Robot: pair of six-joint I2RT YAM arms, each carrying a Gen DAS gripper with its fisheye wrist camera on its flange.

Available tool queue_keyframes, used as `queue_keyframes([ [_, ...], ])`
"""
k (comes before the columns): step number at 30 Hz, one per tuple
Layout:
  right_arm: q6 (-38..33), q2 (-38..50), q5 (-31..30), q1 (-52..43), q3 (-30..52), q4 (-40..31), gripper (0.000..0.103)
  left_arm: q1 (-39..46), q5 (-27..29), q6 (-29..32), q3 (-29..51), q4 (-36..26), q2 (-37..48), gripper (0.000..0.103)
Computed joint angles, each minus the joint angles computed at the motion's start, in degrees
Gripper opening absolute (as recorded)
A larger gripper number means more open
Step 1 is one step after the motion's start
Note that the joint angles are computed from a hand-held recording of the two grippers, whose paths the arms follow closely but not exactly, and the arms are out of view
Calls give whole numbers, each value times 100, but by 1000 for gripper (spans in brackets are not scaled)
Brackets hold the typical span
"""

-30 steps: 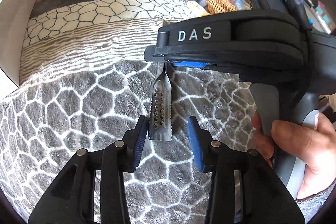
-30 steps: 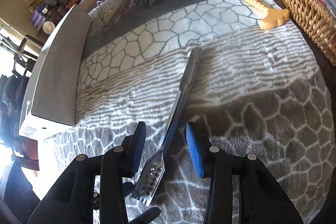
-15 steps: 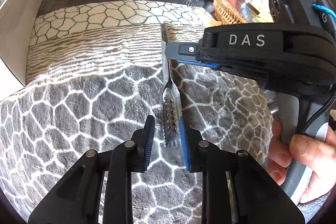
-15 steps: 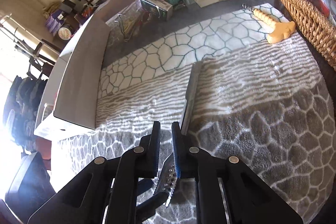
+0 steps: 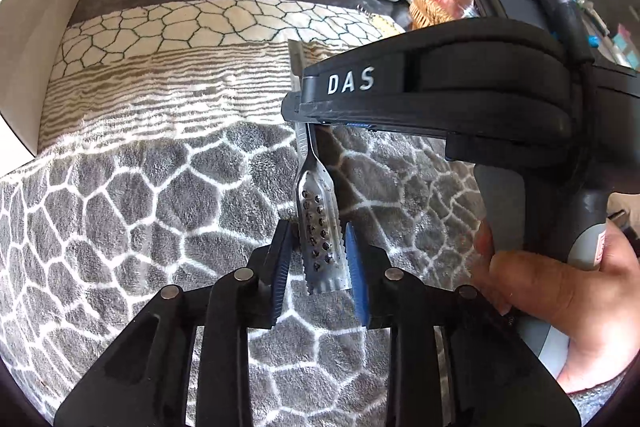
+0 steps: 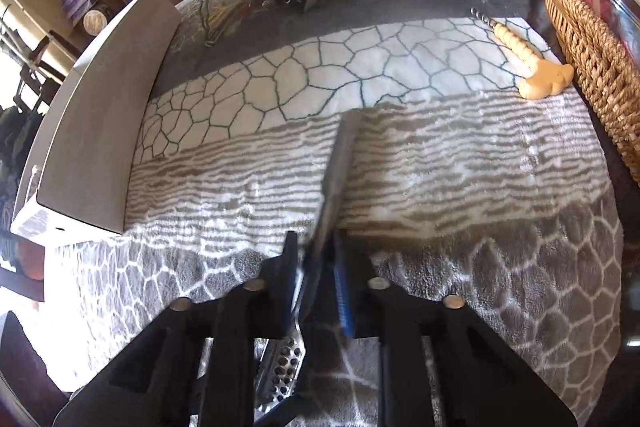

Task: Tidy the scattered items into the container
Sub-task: 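Open the left tool while the right tool lifts the spatula away, then lower the spatula into the white box beside the green-handled tool and open the right tool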

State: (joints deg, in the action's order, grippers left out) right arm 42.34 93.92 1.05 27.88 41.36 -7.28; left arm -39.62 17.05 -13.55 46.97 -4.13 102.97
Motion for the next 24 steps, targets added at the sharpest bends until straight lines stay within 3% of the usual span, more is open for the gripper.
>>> queue_keyframes([
  [2, 36, -203, -347, -156, -318, 422, 12, 79, 212, 44, -65, -7, -88, 15],
  [9, 469, -646, -1271, -463, -988, 1536, 12, 430, 800, 59, -257, -155, -559, 15],
  [16, 1380, -806, -2195, -691, -1600, 3226, 12, 1034, 1100, 384, -131, -880, -1247, 14],
  [20, 1548, -1100, -2117, -433, -1298, 3167, 12, 1501, 1277, 697, 172, -1486, -1587, 14],
  [24, 1541, -971, -2111, -114, -269, 2684, 13, 2117, 1443, 1130, 675, -2125, -1814, 15],
])
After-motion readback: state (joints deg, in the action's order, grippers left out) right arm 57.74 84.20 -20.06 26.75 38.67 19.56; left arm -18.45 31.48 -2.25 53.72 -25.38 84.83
